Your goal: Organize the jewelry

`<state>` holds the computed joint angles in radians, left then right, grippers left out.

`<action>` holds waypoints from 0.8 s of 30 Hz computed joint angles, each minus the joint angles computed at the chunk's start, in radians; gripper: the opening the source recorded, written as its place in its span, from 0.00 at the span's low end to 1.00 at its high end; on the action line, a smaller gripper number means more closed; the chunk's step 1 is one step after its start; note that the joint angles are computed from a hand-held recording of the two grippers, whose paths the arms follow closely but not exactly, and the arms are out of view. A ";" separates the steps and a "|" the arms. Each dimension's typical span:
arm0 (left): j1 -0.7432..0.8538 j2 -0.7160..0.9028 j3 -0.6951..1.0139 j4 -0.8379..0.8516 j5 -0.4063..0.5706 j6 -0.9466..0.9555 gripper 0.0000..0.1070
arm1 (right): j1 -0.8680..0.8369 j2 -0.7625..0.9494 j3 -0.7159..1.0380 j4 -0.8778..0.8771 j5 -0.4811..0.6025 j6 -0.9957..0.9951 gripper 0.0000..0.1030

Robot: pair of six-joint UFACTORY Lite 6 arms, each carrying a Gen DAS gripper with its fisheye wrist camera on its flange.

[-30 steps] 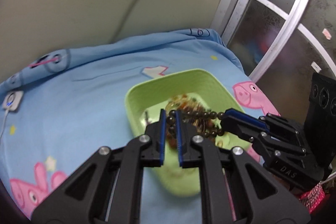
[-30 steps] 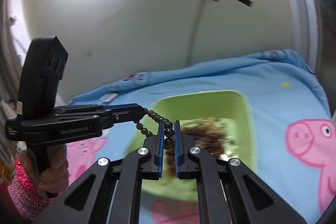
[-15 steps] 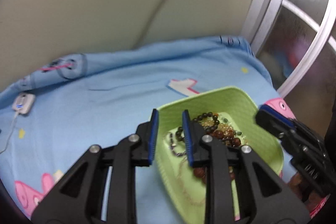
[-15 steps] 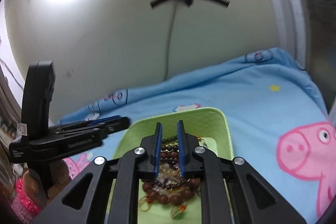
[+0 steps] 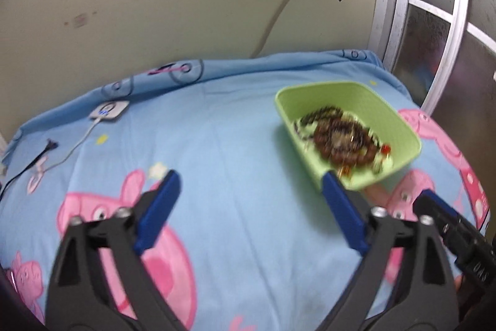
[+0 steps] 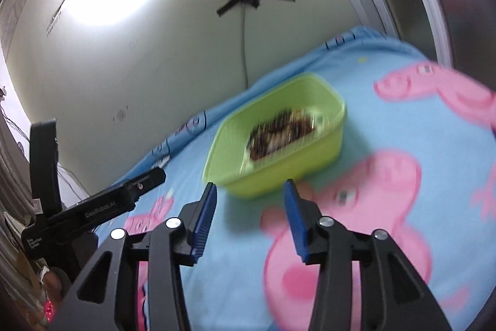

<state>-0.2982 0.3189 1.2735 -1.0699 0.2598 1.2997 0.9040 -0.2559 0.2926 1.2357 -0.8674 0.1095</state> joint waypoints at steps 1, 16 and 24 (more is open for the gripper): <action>0.013 -0.035 -0.055 -0.087 -0.005 0.095 0.90 | 0.055 0.043 0.018 0.032 -0.022 0.030 0.28; 0.169 -0.273 -0.455 -0.611 -0.017 0.696 0.90 | 0.309 0.306 0.217 0.159 -0.061 0.052 0.33; 0.171 -0.305 -0.491 -0.632 -0.054 0.727 0.90 | 0.352 0.309 0.217 0.195 -0.080 0.069 0.35</action>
<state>-0.1275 0.0143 0.7826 -1.7024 0.2058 2.0267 1.2555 0.0531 0.5096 1.4310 -0.9476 0.1783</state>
